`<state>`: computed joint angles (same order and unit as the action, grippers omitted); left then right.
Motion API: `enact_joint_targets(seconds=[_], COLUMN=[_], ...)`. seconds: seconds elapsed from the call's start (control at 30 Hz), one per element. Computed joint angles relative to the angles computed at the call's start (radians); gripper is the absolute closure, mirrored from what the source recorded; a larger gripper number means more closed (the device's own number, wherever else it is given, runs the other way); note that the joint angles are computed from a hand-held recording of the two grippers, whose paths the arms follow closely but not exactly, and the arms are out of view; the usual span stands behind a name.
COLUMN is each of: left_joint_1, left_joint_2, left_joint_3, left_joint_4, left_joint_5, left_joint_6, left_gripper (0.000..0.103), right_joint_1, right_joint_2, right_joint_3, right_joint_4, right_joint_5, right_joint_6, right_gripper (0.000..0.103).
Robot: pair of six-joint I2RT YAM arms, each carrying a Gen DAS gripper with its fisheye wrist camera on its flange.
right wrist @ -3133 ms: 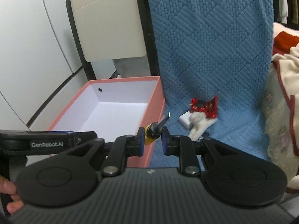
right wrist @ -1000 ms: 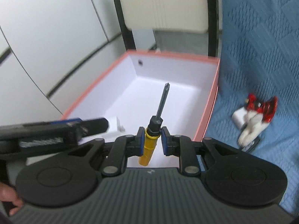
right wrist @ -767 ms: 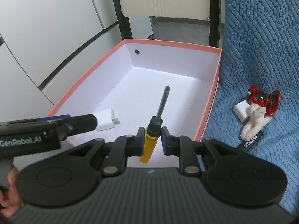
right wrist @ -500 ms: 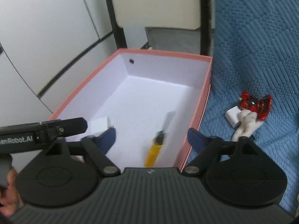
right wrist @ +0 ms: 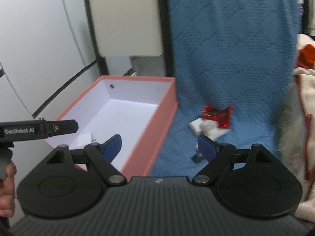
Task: Organize rigid objects
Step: 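Withdraw both open tools back toward the chair seat, then lower both tools toward the white plush toy and red-black figure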
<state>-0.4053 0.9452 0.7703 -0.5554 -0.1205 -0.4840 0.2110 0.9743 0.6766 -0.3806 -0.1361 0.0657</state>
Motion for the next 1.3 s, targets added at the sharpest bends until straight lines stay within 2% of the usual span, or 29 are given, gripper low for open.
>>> enact_joint_targets(seconds=[0.33, 0.53, 0.7, 0.9, 1.3], left_joint_1=[-0.309, -0.429, -0.467, -0.439, -0.365], left_joint_2=[0.099, 0.176, 0.265, 0.385, 0.625], left_joint_3=[0.008, 0.034, 0.075, 0.126, 0.227], left_joint_4=[0.086, 0.107, 0.123, 0.192, 0.297], left_joint_5=[-0.171, -0.221, -0.226, -0.179, -0.118], left_joint_6=[-0.115, -0.157, -0.169, -0.141, -0.051], left_gripper=[0.027, 0.027, 0.027, 0.027, 0.027], right_joint_1=[-0.368, -0.594, -0.662, -0.659, -0.602], right_joint_2=[-0.255, -0.285, -0.234, -0.159, 0.132], right_joint_3=[-0.103, -0.143, -0.166, -0.187, -0.133], right_joint_4=[-0.135, -0.175, -0.122, -0.013, 0.230], right_joint_5=[-0.201, -0.368, -0.403, -0.379, -0.370], right_joint_6=[-0.200, -0.298, -0.277, -0.247, -0.081], right_gripper=[0.017, 0.017, 0.017, 0.017, 0.017])
